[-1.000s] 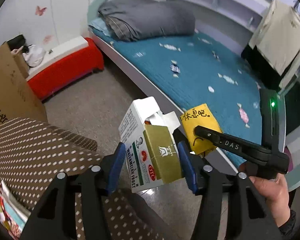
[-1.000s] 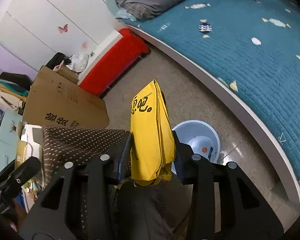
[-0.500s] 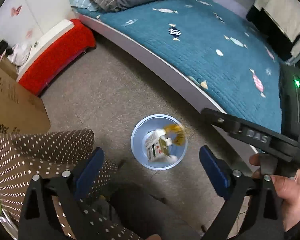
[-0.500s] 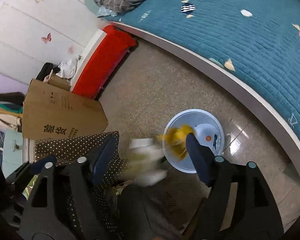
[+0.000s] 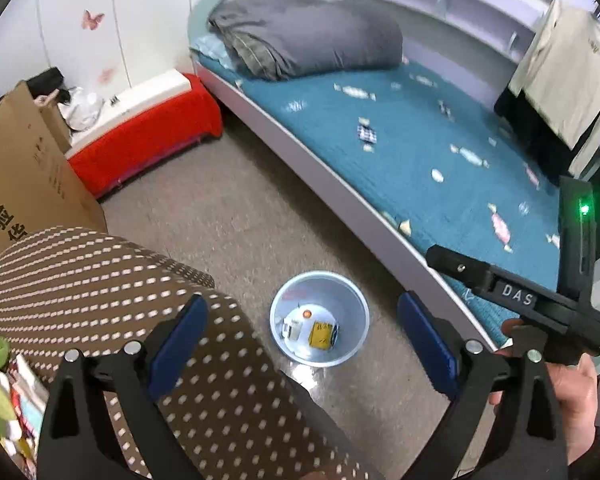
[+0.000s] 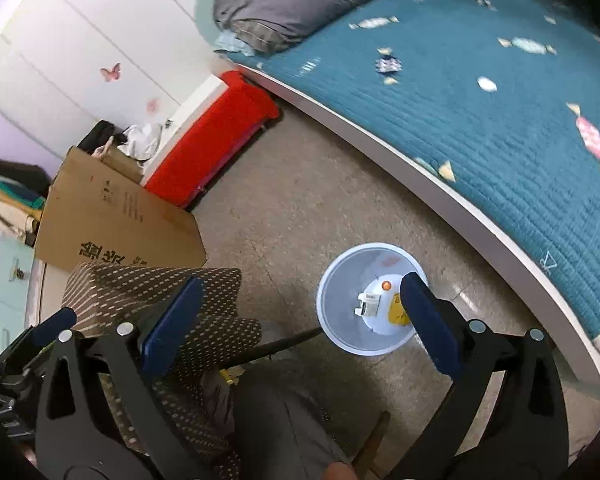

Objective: Collect trash
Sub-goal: 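Move both open tools back over the table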

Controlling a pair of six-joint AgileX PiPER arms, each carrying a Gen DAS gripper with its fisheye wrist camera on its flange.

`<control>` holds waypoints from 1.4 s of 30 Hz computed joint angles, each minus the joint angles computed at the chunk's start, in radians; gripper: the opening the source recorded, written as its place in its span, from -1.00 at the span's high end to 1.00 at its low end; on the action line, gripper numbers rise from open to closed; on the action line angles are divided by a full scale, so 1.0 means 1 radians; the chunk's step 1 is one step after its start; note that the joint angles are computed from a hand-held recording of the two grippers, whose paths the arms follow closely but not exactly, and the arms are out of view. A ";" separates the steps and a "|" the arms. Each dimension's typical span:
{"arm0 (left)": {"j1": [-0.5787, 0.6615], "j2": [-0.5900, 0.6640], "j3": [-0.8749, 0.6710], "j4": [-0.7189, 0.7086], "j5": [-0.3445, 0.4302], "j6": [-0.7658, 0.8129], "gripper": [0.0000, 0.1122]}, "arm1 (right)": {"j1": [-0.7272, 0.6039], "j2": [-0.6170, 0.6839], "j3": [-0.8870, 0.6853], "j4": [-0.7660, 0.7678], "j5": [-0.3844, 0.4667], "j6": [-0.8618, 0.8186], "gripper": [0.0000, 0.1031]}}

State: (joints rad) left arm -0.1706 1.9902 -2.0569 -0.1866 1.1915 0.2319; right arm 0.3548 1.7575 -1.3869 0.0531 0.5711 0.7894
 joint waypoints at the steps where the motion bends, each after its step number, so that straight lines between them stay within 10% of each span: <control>1: 0.009 -0.036 0.040 -0.010 -0.022 0.010 -0.68 | 0.018 -0.008 -0.015 -0.031 0.015 0.025 -0.88; 24: 0.458 -0.503 0.519 -0.292 -0.141 0.335 -0.69 | 0.384 0.089 -0.510 -0.327 0.304 0.103 -0.88; 42: 0.940 -0.512 0.656 -0.474 -0.095 0.645 -0.69 | 0.558 0.377 -0.956 -0.249 0.456 -0.165 -0.88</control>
State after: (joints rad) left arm 0.7693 1.4780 -1.4005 -0.6603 1.0965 0.8765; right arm 0.9126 2.1342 -2.3432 -0.1959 1.0273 0.6249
